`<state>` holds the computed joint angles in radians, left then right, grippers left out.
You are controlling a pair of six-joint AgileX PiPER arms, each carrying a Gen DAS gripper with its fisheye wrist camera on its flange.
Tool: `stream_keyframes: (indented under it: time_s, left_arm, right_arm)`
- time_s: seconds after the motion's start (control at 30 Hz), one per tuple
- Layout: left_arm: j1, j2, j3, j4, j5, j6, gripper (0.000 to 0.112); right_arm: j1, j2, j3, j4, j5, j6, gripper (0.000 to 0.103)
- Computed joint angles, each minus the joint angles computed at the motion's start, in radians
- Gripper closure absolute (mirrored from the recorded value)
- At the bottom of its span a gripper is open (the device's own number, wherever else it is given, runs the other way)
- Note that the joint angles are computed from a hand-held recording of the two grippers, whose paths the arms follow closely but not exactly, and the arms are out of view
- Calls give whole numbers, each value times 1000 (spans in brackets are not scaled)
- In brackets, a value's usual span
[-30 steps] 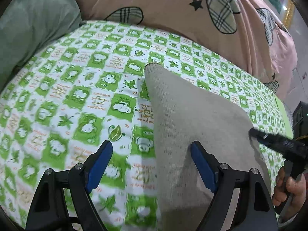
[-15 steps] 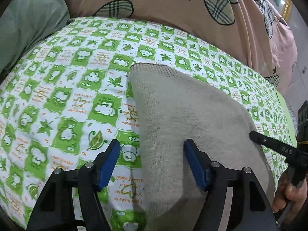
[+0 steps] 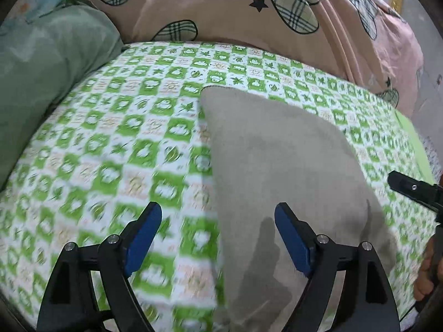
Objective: Fold small clothes
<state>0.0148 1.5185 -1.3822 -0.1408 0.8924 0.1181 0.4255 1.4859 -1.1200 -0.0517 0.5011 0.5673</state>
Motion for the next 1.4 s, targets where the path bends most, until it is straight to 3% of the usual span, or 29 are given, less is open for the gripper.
stream_keyframes:
  time_s: [0.27, 0.5, 0.77, 1.0, 1.1, 1.4]
  left_arm:
    - [-45, -176, 159, 169, 43, -82, 25]
    - [-4, -295, 267, 170, 64, -41, 25]
    - [-33, -405, 344, 212, 88, -44, 25]
    - [-56, -443, 324, 211, 132, -38, 25]
    - [-46, -456, 290, 200, 151, -17, 25]
    - [-86, -455, 280, 264, 145, -48, 25]
  right_arm:
    - [181, -120, 141, -261, 48, 273, 22]
    - [377, -204, 256, -529, 122, 541, 16]
    - [466, -229, 301, -559, 172, 594, 16]
    - [507, -256, 234, -582, 266, 567, 15]
    - [513, -264, 206, -606, 288, 557, 8]
    - [487, -211, 229, -579, 233, 546, 5]
